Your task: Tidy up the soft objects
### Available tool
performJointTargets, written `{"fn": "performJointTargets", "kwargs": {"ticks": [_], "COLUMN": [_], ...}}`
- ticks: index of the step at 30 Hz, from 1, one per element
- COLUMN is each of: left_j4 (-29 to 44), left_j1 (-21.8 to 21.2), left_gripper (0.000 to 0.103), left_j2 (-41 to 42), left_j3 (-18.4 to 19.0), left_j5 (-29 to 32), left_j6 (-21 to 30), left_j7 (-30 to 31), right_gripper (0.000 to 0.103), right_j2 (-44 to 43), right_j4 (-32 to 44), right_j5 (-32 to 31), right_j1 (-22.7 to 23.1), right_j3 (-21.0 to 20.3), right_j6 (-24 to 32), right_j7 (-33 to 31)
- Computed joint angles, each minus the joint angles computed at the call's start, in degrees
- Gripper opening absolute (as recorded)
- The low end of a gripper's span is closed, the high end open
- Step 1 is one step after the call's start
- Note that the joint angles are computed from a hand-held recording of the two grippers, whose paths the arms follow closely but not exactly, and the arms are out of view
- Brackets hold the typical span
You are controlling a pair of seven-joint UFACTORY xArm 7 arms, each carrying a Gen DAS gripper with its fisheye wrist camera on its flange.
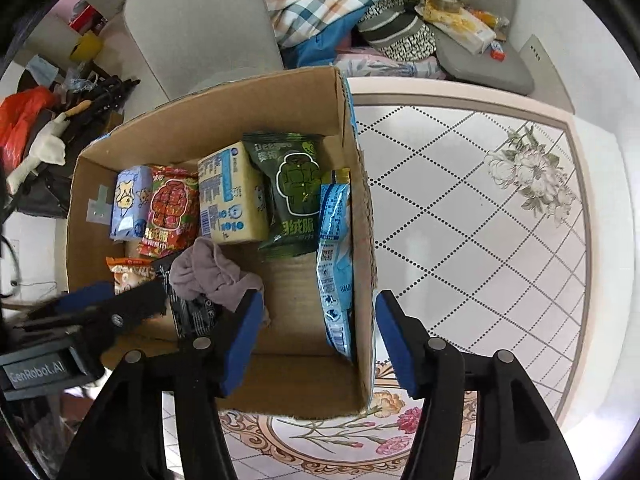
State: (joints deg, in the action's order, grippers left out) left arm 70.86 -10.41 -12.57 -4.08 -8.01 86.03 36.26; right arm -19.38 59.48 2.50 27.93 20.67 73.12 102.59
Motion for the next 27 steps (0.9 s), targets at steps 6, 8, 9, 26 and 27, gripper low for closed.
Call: {"fn": "performJointTargets", "kwargs": {"ticks": [6, 8, 9, 26, 27], "left_j4": [-5.0, -5.55, -5.81, -1.75, -0.87], "left_j1": [0.96, 1.17, 1.44, 2.82, 2.82], "left_gripper": [0.102, 0.102, 0.102, 0.102, 0.102], "left_j2": [-5.73, -6.49, -6.83, -15.28, -15.95], "left_j3": [1.25, 1.67, 1.88, 5.72, 6.31], "left_j5": [1.44, 1.11, 1.18, -2.95, -3.72], "left_j6": [-7.55, -8.27, -8.51, -1.95, -0.99], "left_j7": [3.89, 4.43, 4.42, 7.05, 7.54], "right_gripper": [0.095, 0.1, 0.102, 0.103, 0.103], "right_j2": [4.84, 6.59, 7.34, 9.79, 10.38], "right_j4": [6.33, 8.82, 10.0, 23.84, 25.59], "right_j5": [-2.69, -3.9, -4.55, -11.99, -12.87], "right_j1": [1.21, 2.01, 2.43, 7.78, 8.33], "right_j3": [1.72, 2.09, 2.24, 5.68, 6.12], "right_j6": [4.75, 7.29, 8.61, 21.59, 23.04], "right_j7": [1.54, 2.32, 2.89, 11.86, 12.64]}}
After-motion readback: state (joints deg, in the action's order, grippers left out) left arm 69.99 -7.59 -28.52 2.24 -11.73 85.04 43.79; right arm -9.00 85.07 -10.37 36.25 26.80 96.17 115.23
